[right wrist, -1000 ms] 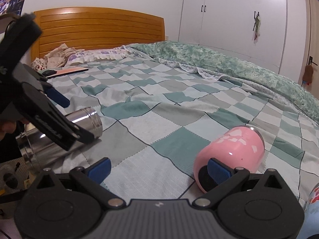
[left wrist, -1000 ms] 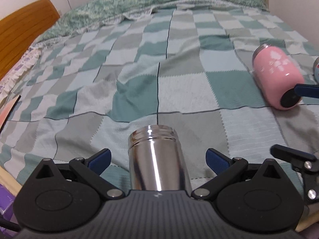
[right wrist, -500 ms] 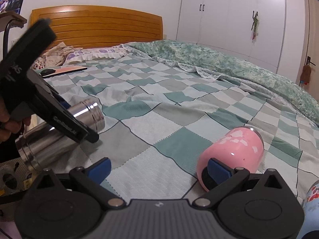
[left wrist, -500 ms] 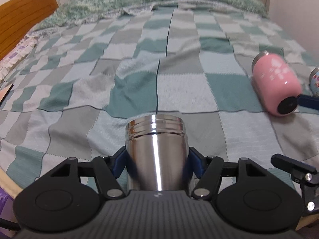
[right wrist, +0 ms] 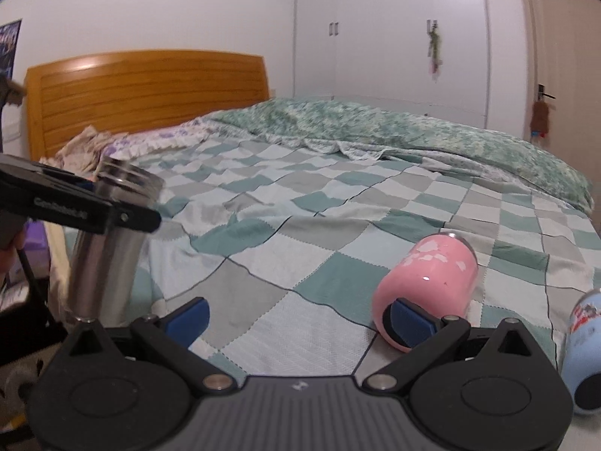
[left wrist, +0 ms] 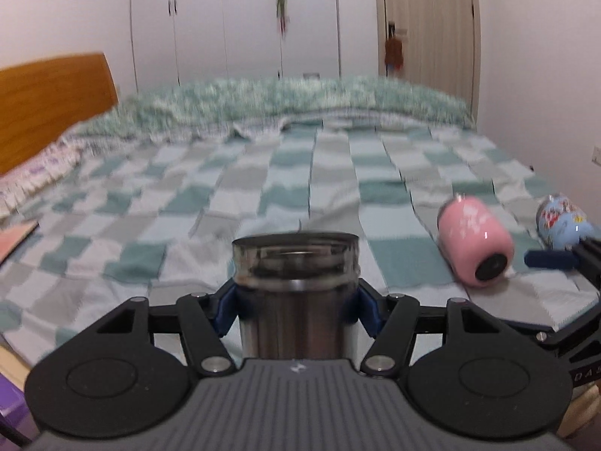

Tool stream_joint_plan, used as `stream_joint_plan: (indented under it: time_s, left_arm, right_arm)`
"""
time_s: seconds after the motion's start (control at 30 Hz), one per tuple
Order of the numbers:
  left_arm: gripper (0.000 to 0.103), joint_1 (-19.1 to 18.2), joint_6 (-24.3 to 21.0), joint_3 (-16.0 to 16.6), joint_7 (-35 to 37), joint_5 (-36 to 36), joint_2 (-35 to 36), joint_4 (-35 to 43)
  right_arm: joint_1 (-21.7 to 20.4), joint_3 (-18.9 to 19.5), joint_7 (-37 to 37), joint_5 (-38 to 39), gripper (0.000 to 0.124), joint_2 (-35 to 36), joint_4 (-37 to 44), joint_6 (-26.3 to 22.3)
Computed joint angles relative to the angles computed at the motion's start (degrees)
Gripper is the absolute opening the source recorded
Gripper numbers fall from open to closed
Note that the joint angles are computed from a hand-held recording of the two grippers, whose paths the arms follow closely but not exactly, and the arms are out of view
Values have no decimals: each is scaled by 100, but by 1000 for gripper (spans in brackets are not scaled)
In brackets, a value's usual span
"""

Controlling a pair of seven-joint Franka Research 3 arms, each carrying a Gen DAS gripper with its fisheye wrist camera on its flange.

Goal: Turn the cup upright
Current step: 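Rotate the silver cup upright with the left gripper and set it on the bed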

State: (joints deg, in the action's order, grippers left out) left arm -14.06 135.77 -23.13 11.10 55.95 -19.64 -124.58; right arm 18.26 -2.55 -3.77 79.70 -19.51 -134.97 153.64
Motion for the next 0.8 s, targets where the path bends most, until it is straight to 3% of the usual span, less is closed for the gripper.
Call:
stream_joint_plan:
  time_s: [0.23, 0.37, 0.53, 0.73, 0.8]
  left_arm:
    - [63, 372, 16, -194, -1040, 1326, -46, -57]
    - [64, 385, -367, -234, -1630, 2028, 210, -64]
    - [63, 237, -102, 132, -2179, 2192, 363, -316]
    - [64, 188, 86, 255, -2521, 2435, 132, -568]
    - [69, 205, 164, 261, -2632, 2483, 46, -645]
  right_arm:
    - [42, 62, -321, 675, 103, -125, -69, 423]
    - [17, 139, -377, 870, 103, -148, -96, 633]
    - [25, 209, -417, 934, 103, -163, -140, 819]
    - [64, 239, -623, 1095, 103, -208, -184, 894]
    - [73, 264, -741, 1227, 103, -211, -177, 931]
